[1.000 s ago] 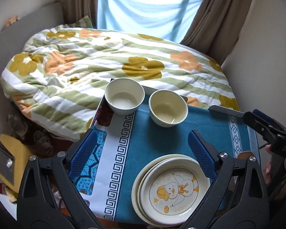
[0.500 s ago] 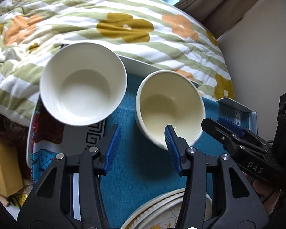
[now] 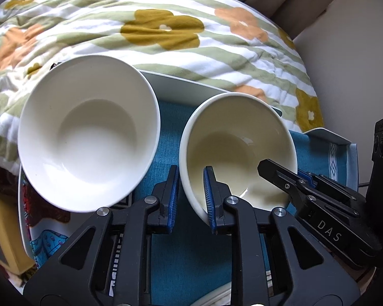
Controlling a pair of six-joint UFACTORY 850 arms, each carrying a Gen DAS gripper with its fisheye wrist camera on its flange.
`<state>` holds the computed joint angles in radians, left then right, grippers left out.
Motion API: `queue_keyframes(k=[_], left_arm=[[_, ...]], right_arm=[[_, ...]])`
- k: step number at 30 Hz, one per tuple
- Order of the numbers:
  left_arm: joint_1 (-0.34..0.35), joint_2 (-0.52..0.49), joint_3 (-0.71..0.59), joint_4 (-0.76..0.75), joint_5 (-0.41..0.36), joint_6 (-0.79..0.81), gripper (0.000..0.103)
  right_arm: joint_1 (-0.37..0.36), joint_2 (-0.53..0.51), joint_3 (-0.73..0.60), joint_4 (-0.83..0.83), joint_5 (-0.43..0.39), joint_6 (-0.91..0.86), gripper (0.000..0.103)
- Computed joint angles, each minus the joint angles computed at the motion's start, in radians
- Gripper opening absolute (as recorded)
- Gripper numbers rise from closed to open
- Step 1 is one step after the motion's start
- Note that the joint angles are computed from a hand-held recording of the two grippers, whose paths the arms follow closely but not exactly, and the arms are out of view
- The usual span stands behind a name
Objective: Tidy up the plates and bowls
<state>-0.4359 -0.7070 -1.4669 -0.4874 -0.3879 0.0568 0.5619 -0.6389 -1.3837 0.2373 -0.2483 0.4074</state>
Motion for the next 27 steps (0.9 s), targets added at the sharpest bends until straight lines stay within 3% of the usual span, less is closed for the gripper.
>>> queue_keyframes(k=[6,14,18,22,27], left_arm=[[-0.013,0.032,0.022,0.062,0.021,-0.049,0.017],[-0.068,0.16,0.1,0.219,0.073,-0.219,0.017],[-0.125,0.239,0.146,0.367,0.09,-0.395,0.017],[-0.2,0.3,0.173,0.505,0.08,-0.588,0.017],[-0.316,0.327,0.174,0.672,0.068,-0.823,0.017]], right_arm=[[-0.002,0.022,0.019,0.009,0.024,-0.013,0.017],[0.011,0.157,0.128,-0.222,0.089,0.176,0.017],[0.012,0.266,0.22,-0.335,0.107,0.262,0.017],[-0.002,0.386,0.32,-0.231,0.089,0.128,0.017],[-0.025,0.563,0.476,-0.286,0.081,0.145,0.017]])
